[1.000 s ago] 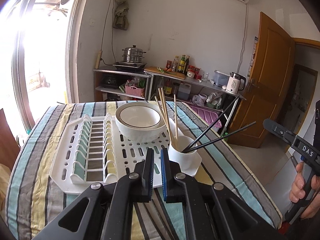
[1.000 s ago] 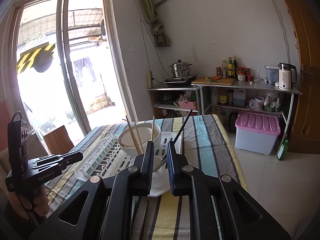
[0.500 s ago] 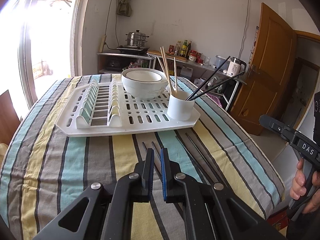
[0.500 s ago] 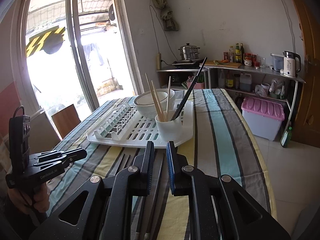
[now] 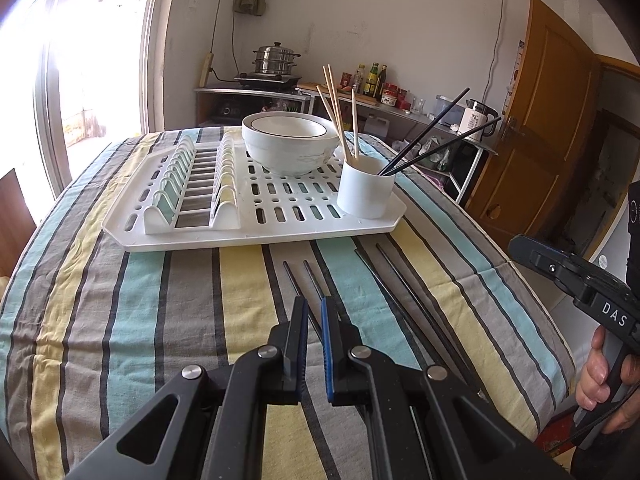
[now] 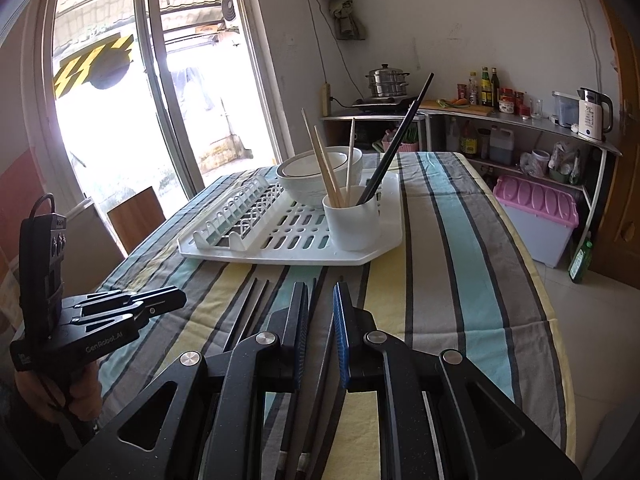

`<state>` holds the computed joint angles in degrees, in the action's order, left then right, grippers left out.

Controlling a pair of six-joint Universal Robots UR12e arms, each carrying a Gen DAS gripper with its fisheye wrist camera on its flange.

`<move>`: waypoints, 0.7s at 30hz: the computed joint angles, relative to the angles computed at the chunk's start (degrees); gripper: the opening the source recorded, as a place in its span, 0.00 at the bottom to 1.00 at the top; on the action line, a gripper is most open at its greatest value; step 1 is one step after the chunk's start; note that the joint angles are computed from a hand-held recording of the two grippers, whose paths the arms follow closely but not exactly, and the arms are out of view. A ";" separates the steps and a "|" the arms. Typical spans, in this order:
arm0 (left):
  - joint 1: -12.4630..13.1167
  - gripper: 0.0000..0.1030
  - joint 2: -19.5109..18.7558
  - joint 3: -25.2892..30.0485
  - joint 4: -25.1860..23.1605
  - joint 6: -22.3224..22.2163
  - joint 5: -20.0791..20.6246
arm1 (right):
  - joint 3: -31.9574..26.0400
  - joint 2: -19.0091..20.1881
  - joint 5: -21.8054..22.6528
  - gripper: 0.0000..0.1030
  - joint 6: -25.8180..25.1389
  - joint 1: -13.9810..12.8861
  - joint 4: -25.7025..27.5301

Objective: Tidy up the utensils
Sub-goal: 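Grasp a black chopstick with the left tool while the right tool grasps another black chopstick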

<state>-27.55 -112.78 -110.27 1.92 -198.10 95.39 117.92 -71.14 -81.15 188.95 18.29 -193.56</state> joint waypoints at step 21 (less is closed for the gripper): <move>1.48 0.14 -3.26 4.95 -8.42 -1.85 -3.13 | -4.75 3.41 3.21 0.13 -2.41 0.17 8.28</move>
